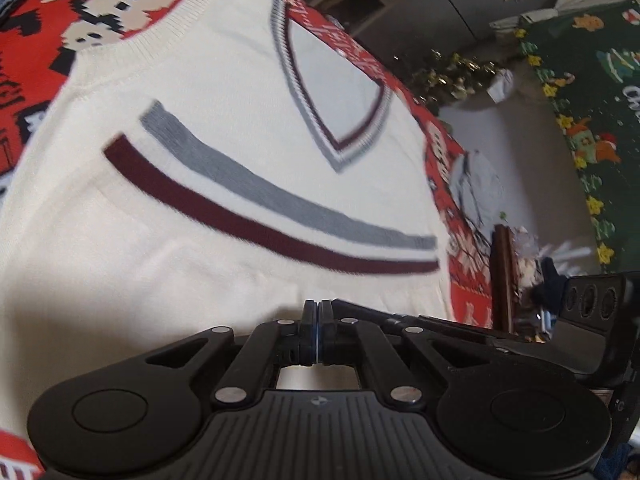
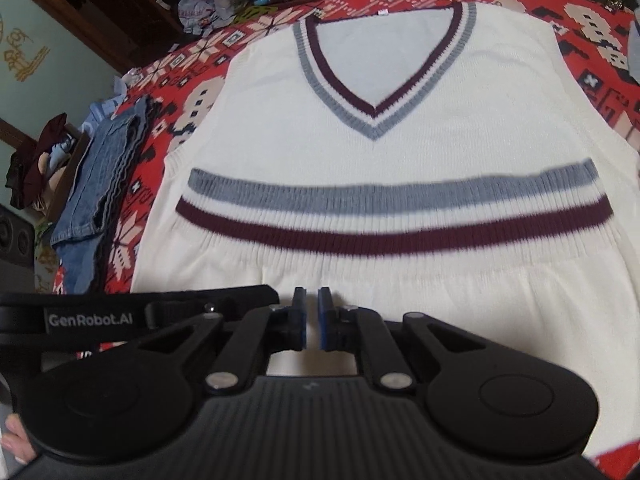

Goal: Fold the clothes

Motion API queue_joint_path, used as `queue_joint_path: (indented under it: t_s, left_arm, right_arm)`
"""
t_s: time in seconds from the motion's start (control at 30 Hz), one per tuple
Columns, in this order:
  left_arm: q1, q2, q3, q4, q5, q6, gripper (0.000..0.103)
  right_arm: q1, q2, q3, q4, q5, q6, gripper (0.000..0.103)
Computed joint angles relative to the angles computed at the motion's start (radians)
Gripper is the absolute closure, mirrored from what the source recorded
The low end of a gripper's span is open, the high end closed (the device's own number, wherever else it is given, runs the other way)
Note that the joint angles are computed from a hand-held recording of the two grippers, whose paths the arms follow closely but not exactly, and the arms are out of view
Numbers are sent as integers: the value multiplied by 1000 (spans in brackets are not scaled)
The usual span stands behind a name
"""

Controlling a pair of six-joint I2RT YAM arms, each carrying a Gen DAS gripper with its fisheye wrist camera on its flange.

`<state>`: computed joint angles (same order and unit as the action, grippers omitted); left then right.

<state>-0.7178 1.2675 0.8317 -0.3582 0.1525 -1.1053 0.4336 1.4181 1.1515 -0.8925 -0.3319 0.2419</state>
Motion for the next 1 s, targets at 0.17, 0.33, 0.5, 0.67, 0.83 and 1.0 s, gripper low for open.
queue_joint_path:
  t_s: [0.17, 0.33, 0.5, 0.67, 0.83, 1.0]
  left_arm:
    - [-53, 77, 44, -23, -19, 22, 103]
    - [-57, 144, 88, -51, -54, 69, 102]
    - [-72, 170, 125, -65, -109, 112, 102]
    - [-66, 169, 121, -41, -109, 132, 102]
    - [-84, 124, 123, -46, -145, 142, 102]
    - [-105, 85, 141, -105, -198, 143, 102]
  right_arm:
    - [-22, -45, 0, -90, 53, -60, 94]
    - [-25, -27, 3, -83, 101, -85, 94]
    - [-40, 19, 13, -12, 78, -88, 94]
    - [-59, 30, 11, 28, 47, -83, 92]
    - [-55, -4, 6, 15, 47, -96, 79]
    - [-64, -55, 0, -27, 55, -116, 76]
